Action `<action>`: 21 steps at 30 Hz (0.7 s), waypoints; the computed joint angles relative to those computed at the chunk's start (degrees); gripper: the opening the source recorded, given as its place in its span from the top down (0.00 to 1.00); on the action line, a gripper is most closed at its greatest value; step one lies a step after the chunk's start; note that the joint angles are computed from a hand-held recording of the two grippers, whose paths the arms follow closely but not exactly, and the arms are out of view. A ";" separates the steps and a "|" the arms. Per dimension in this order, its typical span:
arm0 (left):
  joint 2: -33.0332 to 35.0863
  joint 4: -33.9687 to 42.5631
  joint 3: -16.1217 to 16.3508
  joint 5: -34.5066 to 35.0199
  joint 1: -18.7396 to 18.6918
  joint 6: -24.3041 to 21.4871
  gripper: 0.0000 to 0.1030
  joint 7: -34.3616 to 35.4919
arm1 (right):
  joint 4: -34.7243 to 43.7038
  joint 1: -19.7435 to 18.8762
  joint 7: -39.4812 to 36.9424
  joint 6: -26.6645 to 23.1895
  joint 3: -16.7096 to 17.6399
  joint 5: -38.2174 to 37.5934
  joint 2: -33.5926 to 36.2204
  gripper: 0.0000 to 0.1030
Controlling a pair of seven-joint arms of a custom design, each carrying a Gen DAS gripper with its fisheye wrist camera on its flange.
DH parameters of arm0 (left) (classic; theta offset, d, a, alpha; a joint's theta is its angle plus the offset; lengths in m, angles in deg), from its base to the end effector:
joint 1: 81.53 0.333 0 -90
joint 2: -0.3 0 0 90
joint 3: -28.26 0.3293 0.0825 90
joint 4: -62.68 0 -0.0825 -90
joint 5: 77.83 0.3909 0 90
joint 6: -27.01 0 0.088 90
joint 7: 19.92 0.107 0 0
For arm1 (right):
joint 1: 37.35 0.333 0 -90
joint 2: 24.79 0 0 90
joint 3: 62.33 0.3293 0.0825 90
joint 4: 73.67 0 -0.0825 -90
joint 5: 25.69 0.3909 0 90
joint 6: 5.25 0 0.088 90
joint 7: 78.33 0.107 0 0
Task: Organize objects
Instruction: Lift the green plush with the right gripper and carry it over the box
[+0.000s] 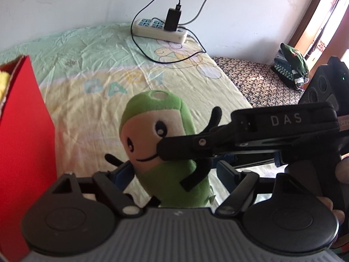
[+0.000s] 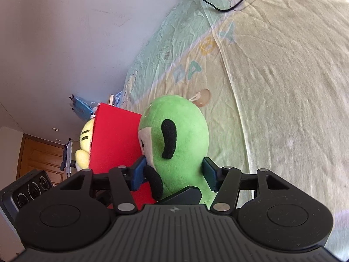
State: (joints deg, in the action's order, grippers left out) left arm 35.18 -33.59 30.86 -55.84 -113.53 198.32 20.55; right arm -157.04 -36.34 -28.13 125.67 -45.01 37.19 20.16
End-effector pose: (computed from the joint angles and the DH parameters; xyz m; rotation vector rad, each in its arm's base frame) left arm 0.6264 -0.3902 0.3316 -1.8950 1.9433 -0.9392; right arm 0.7223 0.2106 0.2606 -1.6576 1.4214 0.6654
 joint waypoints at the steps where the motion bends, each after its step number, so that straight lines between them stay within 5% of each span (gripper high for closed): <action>1: -0.54 -0.41 0.78 0.28 -0.81 -0.07 0.23 -0.77 | -1.21 -0.39 -0.90 0.27 0.31 0.59 -0.93 0.43; 9: -5.78 -4.70 11.03 10.07 -10.11 0.88 0.22 -13.19 | -8.28 -1.48 -9.01 -0.39 0.43 6.88 -7.46 0.43; 14: -9.56 -7.76 20.51 23.11 -18.61 -0.10 0.22 -27.05 | -10.09 -0.49 -14.41 -1.79 -0.34 10.89 -10.38 0.43; 21: -16.48 -12.53 28.25 43.84 -24.60 -1.67 0.20 -46.17 | -11.60 2.60 -20.19 -2.07 -1.19 15.78 -13.76 0.43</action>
